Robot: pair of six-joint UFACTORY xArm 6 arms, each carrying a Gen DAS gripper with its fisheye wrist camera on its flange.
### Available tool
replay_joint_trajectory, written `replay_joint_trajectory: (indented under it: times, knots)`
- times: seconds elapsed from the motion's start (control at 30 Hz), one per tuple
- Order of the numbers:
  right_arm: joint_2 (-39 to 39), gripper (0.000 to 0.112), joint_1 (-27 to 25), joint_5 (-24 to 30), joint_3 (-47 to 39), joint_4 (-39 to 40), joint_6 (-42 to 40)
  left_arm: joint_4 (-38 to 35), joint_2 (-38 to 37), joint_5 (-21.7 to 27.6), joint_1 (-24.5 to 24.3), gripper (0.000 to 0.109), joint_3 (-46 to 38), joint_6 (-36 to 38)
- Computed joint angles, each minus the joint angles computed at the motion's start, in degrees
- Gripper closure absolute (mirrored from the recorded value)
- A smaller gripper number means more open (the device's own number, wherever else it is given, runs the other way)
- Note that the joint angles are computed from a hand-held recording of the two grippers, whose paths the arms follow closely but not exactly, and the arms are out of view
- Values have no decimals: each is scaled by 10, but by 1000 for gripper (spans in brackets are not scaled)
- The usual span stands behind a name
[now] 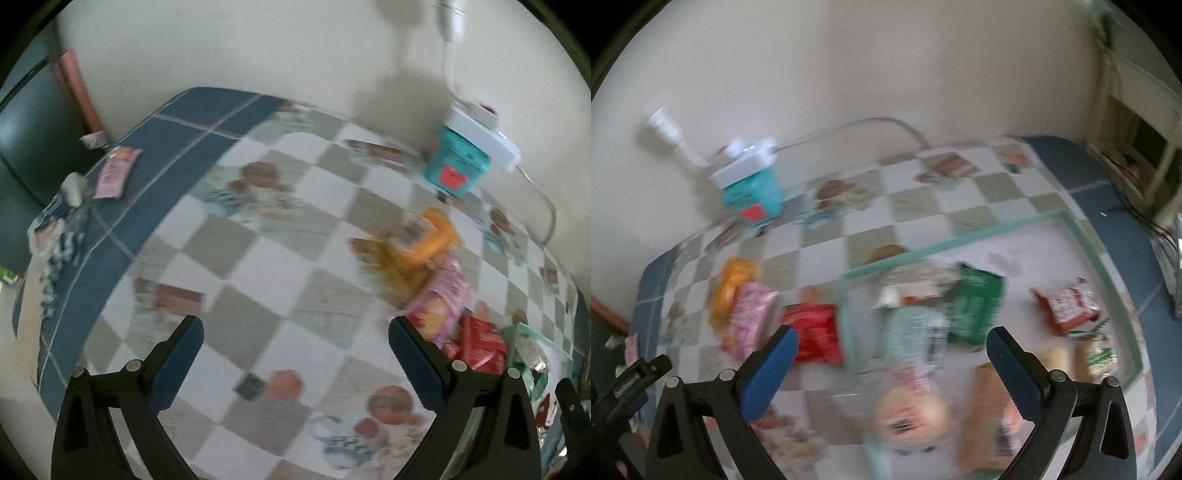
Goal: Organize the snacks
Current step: 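Move both tools back over the remaining snacks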
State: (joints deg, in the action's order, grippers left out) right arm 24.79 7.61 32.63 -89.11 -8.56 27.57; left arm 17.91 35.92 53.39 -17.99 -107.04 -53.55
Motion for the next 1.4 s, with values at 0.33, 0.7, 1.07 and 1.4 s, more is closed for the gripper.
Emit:
replay_joint_trajectory:
  times: [0.33, 0.7, 1.07, 1.4]
  knots:
    - [25, 9, 61, 12, -36, -1, -19, 8, -79, -16, 41, 8, 116, -30]
    - [50, 9, 84, 33, -62, -3, -18, -9, -102, -34, 62, 8, 154, -29]
    - [77, 9, 76, 50, -77, 2, -32, -49, -65, -44, 54, 8, 114, 15]
    - [93, 9, 62, 35, -91, 55, -79, -75, -3, -46, 31, 8, 33, 65]
